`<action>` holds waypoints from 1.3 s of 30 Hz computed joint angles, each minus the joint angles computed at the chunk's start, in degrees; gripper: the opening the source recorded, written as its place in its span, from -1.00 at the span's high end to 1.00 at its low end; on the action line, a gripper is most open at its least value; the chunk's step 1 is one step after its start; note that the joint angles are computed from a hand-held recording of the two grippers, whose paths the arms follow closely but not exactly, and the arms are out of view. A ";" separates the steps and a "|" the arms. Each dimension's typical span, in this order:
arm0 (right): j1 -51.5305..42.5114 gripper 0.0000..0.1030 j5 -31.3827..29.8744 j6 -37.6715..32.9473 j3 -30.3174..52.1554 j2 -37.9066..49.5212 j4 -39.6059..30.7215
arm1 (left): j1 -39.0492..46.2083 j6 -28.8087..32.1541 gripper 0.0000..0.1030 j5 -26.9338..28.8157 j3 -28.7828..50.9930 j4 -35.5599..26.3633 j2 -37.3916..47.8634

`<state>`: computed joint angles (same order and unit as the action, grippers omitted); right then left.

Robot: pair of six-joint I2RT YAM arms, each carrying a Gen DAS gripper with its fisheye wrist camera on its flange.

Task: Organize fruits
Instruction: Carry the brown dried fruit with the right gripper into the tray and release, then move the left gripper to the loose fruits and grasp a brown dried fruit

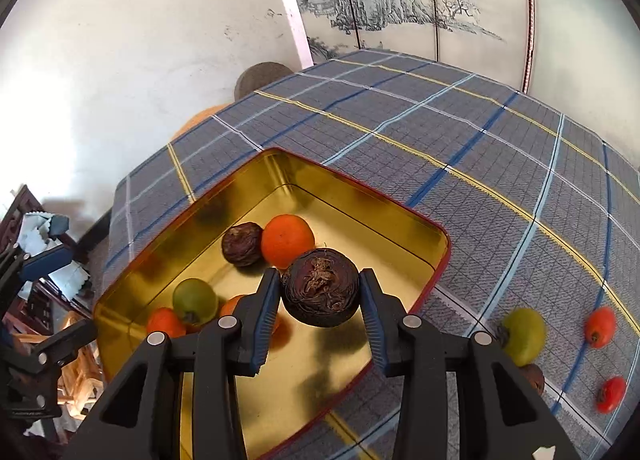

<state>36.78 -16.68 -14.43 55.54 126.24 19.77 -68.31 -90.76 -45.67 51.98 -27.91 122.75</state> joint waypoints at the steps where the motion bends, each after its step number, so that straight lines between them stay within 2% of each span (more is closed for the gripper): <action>1: 0.29 0.26 0.45 0.20 0.56 0.46 -0.09 | -0.01 0.00 -0.41 0.04 -0.10 0.10 0.05; 7: 0.42 0.22 0.22 1.81 1.39 1.23 1.12 | -0.06 0.14 -0.41 0.50 -0.40 0.28 0.07; 10: -0.11 0.10 -1.01 2.43 -1.09 -0.22 4.14 | -0.09 0.38 -0.41 0.81 -0.35 0.39 0.12; 15: -2.96 -0.06 -4.21 3.33 -10.41 -5.53 12.19 | -0.68 0.56 -0.41 0.39 1.21 -1.48 0.32; 17: -4.69 -0.21 -3.94 2.18 -15.25 -7.76 15.65 | -0.88 1.06 -0.41 0.23 2.17 -2.36 0.47; 20: -9.80 -0.28 -4.62 -1.03 -22.92 -10.15 20.77 | -1.06 3.04 -0.42 -0.04 3.92 -2.81 0.82; 24: -22.70 -0.34 -7.64 -6.88 -29.81 -11.14 24.04 | -0.82 8.74 -0.42 -0.66 7.92 -2.64 1.78; 26: -30.81 -0.55 -9.78 -9.19 -30.88 -11.21 24.02 | -0.52 12.51 -0.41 -1.25 10.20 -2.24 2.13; 28: -39.04 -0.67 -12.21 -11.39 -30.39 -10.45 23.47 | 0.49 19.26 -0.41 -0.80 10.96 2.43 1.38; 30: -45.17 -0.70 -11.57 -13.25 -29.80 -9.37 24.26 | 2.07 25.96 -0.41 0.68 12.19 6.86 1.18; 32: -50.48 -0.70 -12.26 -14.99 -27.41 -8.70 21.21 | 5.04 33.69 -0.41 5.02 15.33 11.40 2.45; 36: -57.29 -0.81 -16.24 -16.57 -24.11 -6.68 18.57 | 9.72 39.18 -0.41 12.61 23.16 16.28 6.95; 39: -60.47 -0.85 -20.58 -17.36 -21.03 -3.72 15.57 | 12.34 38.62 -0.40 15.43 32.00 14.15 12.42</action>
